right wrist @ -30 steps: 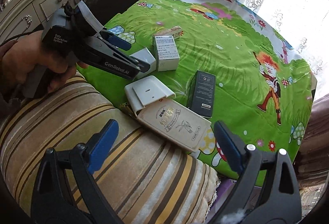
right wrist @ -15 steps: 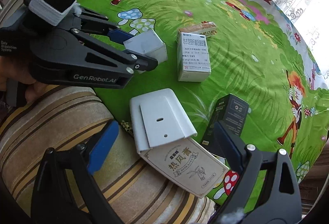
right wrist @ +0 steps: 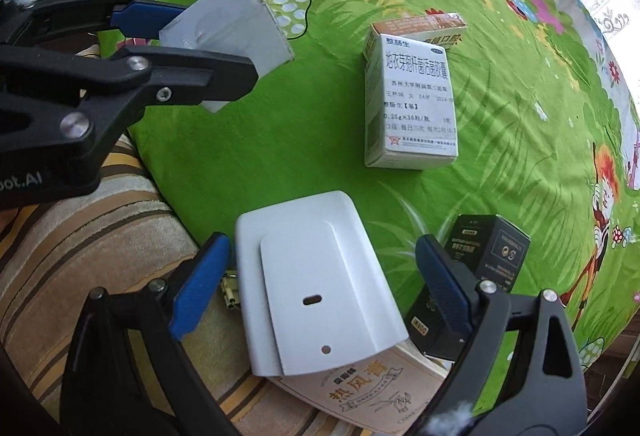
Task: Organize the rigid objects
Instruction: 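Grasp the white plastic cover with the right gripper while the left holds its box, then carry both held items over the purple box and open both grippers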
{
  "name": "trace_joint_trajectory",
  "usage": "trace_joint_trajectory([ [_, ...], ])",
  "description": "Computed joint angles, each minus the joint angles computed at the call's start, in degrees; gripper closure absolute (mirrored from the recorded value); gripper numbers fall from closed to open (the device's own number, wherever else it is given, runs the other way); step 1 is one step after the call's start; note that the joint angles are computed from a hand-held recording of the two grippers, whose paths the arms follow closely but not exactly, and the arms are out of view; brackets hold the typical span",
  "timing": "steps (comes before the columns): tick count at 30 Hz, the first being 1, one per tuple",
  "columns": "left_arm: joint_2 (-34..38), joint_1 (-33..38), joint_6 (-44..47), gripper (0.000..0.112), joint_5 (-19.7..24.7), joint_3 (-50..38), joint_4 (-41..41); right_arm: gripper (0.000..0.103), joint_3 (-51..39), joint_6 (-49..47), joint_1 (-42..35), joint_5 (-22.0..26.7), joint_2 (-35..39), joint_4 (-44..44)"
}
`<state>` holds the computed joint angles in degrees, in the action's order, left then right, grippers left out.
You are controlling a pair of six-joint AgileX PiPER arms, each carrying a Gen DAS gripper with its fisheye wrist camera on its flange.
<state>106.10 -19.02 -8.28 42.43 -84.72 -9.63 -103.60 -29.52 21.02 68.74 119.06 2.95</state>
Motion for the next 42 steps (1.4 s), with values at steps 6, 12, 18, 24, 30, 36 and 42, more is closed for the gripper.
trace_joint_trajectory([
  [6,-0.2,-0.4,-0.4,0.071,-0.3,0.2,0.6,0.036,2.5,0.7,-0.2,-2.2,-1.0,0.3],
  [12,-1.3,-0.6,-2.2,0.071,-1.2,1.1,1.9,0.036,5.5,2.0,-1.6,-5.8,-4.7,1.8],
  [18,-2.5,-1.4,-4.0,0.071,-1.6,1.8,3.4,0.036,7.8,3.4,-3.5,-9.0,-9.0,4.1],
  [24,-3.8,-2.8,-5.8,0.071,-1.7,2.0,4.9,0.036,13.6,6.3,-4.4,-13.8,-14.4,5.6],
  [30,-4.7,-5.4,-7.4,0.071,-1.0,1.3,6.9,0.036,22.1,13.6,-4.7,-19.7,-21.8,1.2],
  [36,-5.6,-8.2,-8.6,0.071,0.0,0.3,8.4,0.036,29.5,20.4,-5.6,-23.1,-29.0,-4.0],
  [42,-5.8,-12.2,-10.1,0.071,1.2,-1.1,9.7,0.036,35.3,23.2,-8.2,-24.9,-35.3,-5.1],
])
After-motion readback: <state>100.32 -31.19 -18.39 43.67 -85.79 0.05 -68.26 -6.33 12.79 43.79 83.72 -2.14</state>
